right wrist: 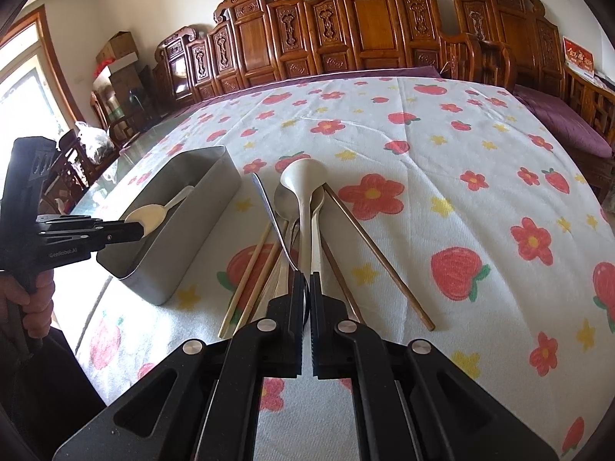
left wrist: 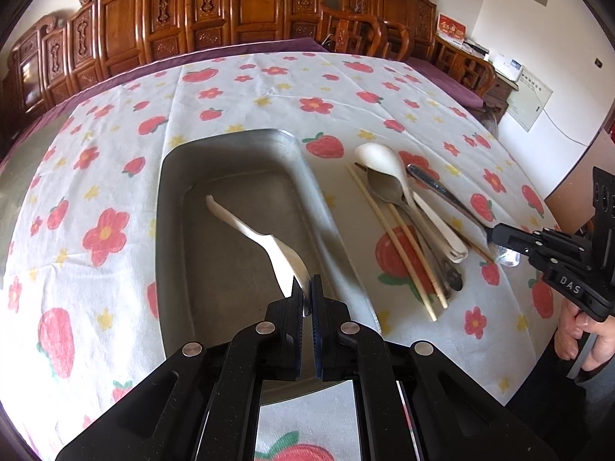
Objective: Organize utensils
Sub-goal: 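Drop the white spoon into the tray with the left tool while the right tool carries its spoon, then lower the metal spoon into the grey tray and open the right tool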
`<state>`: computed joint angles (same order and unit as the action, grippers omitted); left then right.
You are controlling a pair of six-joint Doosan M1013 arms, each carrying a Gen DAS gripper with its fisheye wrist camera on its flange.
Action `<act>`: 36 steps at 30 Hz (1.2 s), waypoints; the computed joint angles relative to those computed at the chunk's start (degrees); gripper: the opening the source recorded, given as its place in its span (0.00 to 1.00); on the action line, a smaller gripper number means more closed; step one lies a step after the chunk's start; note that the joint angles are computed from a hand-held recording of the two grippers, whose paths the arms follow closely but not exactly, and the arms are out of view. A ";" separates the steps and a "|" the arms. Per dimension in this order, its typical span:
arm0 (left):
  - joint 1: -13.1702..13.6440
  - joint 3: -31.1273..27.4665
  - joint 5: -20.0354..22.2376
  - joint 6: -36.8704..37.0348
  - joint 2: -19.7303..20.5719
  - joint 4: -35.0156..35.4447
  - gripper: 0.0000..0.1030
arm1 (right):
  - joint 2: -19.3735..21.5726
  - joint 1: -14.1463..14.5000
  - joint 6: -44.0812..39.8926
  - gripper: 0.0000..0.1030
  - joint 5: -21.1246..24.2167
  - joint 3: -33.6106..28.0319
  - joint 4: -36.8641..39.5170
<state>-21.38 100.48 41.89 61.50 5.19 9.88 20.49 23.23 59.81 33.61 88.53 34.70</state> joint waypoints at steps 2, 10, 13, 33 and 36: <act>-0.09 0.15 0.67 -1.77 0.02 1.63 0.03 | -0.10 0.04 0.13 0.04 -0.20 0.08 0.05; -0.04 2.42 -1.03 -9.66 -2.26 7.07 0.24 | -0.97 1.30 1.81 0.04 -0.53 -0.45 -1.40; -0.36 3.02 -1.13 -13.21 -3.21 10.76 0.32 | -1.00 1.96 3.79 0.04 0.00 -1.06 -1.99; 2.67 6.48 -1.29 -26.38 -7.72 23.25 0.67 | 6.19 8.82 21.44 0.04 6.52 -13.24 -10.80; 3.06 6.54 -1.05 -27.05 -7.83 23.78 0.67 | 7.66 10.25 24.86 0.04 7.71 -15.37 -14.39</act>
<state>-18.32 107.01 40.85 34.45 -2.64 33.66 28.15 33.47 84.67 41.33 73.16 20.31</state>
